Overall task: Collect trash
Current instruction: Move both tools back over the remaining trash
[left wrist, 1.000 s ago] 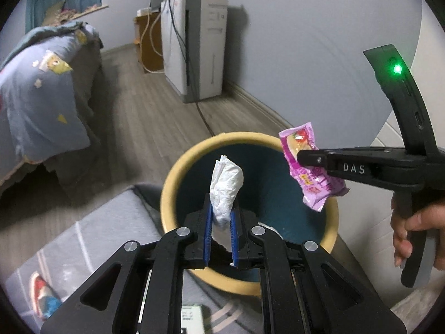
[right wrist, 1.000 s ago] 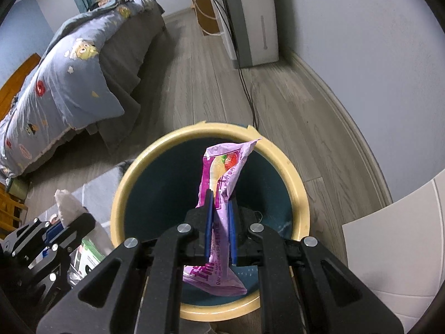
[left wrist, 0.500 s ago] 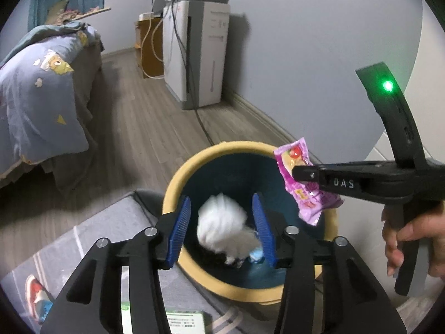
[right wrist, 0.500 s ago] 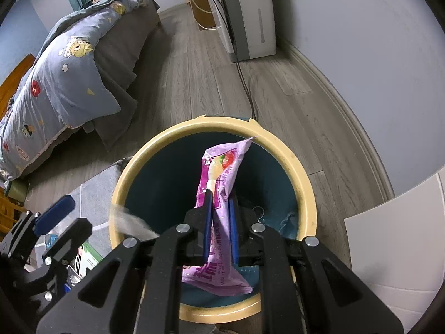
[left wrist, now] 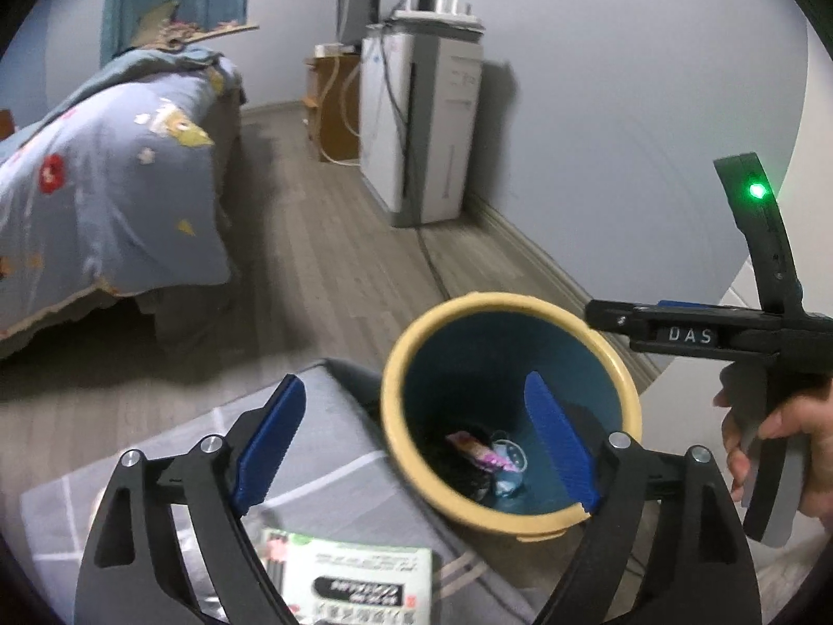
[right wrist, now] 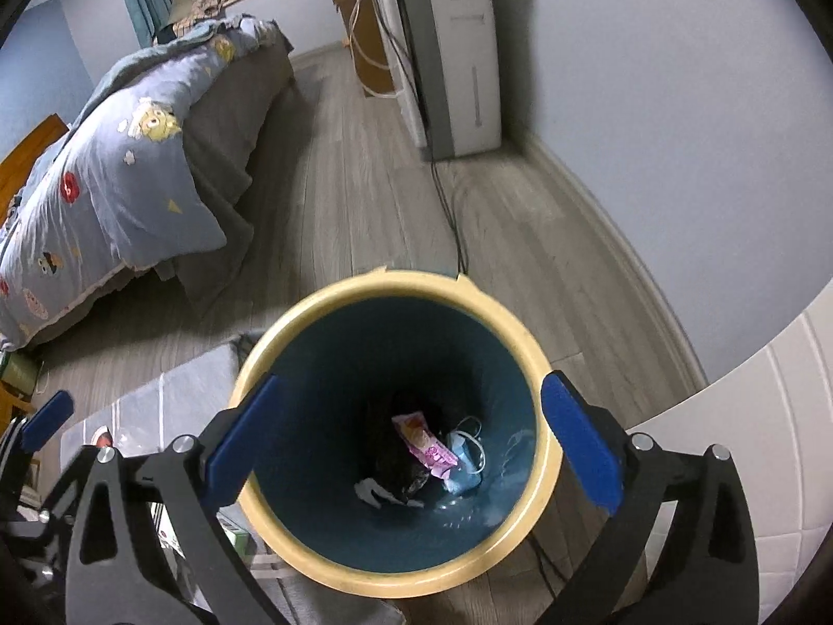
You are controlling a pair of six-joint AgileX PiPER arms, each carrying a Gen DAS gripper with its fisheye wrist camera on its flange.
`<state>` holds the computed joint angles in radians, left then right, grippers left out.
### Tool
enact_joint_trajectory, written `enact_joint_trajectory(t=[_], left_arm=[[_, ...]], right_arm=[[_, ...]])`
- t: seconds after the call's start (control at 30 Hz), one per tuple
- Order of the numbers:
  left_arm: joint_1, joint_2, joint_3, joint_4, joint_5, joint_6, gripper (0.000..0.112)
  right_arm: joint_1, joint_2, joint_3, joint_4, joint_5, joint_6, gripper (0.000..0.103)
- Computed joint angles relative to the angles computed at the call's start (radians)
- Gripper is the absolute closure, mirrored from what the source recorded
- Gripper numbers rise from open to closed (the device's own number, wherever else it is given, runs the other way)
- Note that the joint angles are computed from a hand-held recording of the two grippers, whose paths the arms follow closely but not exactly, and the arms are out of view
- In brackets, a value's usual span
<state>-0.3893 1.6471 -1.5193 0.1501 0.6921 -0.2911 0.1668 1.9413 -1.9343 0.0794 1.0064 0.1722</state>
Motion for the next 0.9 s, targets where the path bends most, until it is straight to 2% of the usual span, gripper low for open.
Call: enact_joint_trajectory(t=[0.27,0.5,0.67,0.9], left_arm=[[0.056,-0.170,0.043,0.035,0.108,-0.007,0.020],[0.183,-0.333,0.101,0.053,0.214,0.029,0.017],[0.313,-0.428,0.166,0.037,0.231,0.096,0.016],[0.562,-0.509,0.261,-0.132,0.201,0.258,0.016]], right_arm=[[0.075,-0.077,0.030,-0.095,-0.002,0.057,0.006],[0.162,-0.123,0.039,-0.146,0.004,0.106,0.006],[0.236,-0.135,0.037,-0.187,0.007,0.142,0.006],[0.333,-0.099,-0.019,-0.220,0.045,0.170,0.006]])
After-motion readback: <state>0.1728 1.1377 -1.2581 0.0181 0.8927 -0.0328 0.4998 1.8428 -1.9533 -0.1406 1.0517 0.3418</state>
